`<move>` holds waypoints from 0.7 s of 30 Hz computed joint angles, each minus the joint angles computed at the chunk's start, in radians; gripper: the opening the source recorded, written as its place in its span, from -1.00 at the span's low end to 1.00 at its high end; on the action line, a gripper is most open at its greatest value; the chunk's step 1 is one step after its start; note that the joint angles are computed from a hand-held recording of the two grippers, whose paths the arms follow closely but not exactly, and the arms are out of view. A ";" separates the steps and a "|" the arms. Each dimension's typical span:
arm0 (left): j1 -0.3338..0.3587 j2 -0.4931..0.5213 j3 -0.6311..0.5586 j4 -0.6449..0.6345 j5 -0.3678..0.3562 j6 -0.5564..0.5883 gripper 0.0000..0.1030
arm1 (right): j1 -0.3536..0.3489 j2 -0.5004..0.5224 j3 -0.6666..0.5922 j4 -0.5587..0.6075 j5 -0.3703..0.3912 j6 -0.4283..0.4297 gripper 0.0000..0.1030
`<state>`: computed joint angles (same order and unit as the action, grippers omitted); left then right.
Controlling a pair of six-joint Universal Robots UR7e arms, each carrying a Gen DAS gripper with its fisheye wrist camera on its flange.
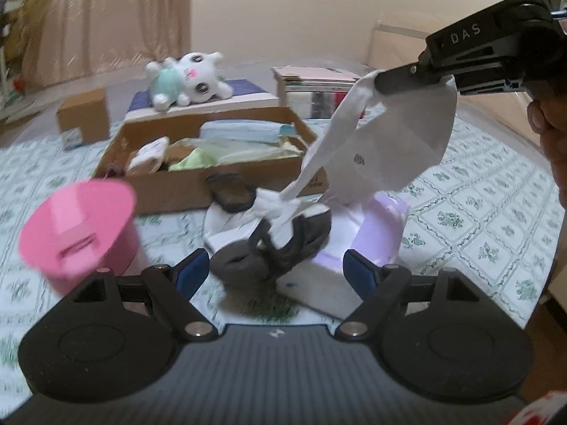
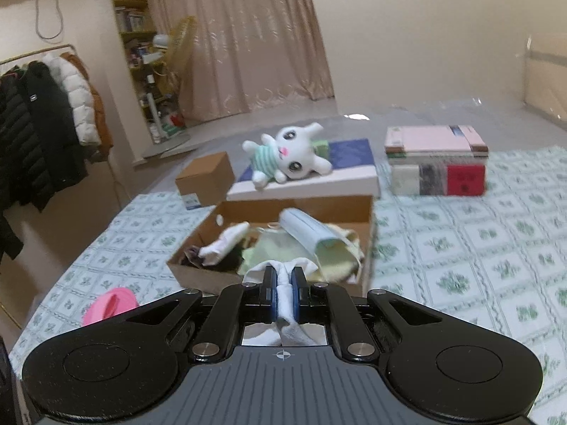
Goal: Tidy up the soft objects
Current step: 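Grasp the white towel with the right tool, then grasp the grey cloth with the left tool while the right tool holds the towel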
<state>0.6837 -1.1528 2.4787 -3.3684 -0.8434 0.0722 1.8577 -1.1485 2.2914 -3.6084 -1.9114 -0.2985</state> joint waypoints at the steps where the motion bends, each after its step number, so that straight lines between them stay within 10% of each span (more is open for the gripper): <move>1: 0.006 0.019 -0.012 -0.013 -0.007 0.026 0.53 | -0.009 -0.003 0.006 -0.004 0.006 0.006 -0.84; 11: 0.070 0.118 -0.104 -0.007 -0.039 0.156 -0.05 | -0.054 -0.012 0.043 -0.026 0.040 0.040 -0.84; 15: 0.084 0.099 -0.119 0.040 -0.052 0.154 -0.59 | -0.059 -0.010 0.050 -0.030 0.040 0.049 -0.84; 21: 0.077 0.041 -0.134 0.132 -0.045 0.126 -0.73 | -0.048 -0.020 0.060 -0.032 0.029 0.053 -0.84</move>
